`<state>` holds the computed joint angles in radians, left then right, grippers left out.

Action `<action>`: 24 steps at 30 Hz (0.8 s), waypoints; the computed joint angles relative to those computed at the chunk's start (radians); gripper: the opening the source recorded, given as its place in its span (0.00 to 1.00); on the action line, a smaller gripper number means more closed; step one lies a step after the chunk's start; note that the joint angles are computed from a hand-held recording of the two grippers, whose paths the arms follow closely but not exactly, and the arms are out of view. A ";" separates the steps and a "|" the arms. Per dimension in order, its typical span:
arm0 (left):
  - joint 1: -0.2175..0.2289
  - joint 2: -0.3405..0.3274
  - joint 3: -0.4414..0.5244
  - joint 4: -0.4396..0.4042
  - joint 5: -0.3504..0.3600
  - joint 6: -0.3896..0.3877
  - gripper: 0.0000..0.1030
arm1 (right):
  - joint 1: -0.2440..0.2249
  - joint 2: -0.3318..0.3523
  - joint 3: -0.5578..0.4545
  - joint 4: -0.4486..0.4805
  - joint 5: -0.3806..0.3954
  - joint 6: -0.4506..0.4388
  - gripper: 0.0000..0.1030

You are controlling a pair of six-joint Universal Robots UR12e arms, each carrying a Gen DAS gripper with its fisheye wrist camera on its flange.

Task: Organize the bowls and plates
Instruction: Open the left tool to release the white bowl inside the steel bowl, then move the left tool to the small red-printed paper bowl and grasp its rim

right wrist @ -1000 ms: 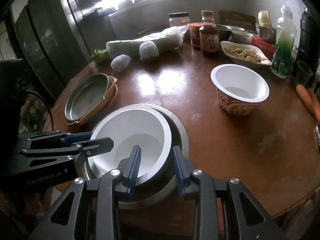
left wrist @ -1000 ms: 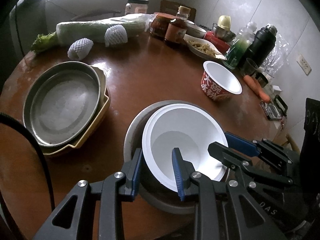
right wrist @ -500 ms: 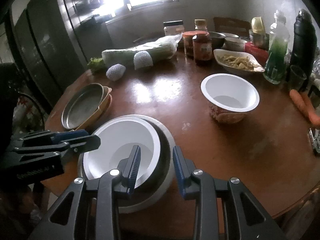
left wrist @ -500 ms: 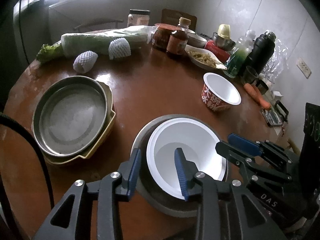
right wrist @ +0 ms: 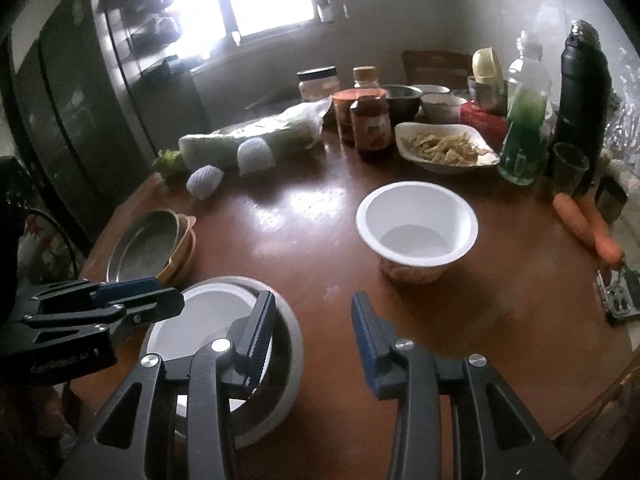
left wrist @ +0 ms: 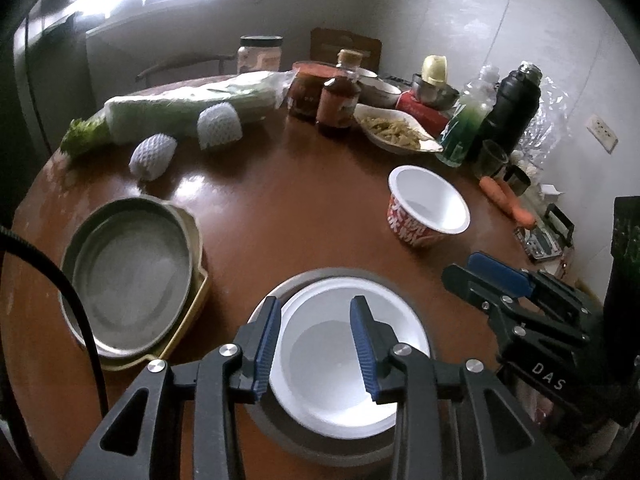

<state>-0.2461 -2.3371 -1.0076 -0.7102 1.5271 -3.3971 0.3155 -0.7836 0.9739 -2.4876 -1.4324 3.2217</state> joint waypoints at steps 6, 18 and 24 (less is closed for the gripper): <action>-0.007 -0.029 0.065 -0.026 -0.005 0.026 0.35 | -0.009 0.010 -0.023 0.000 -0.012 0.013 0.40; -0.013 -0.088 0.182 -0.052 -0.024 0.047 0.35 | -0.022 0.031 -0.066 0.005 -0.033 0.030 0.40; -0.014 -0.129 0.255 -0.094 -0.049 0.048 0.36 | -0.028 0.044 -0.087 0.020 -0.057 0.041 0.40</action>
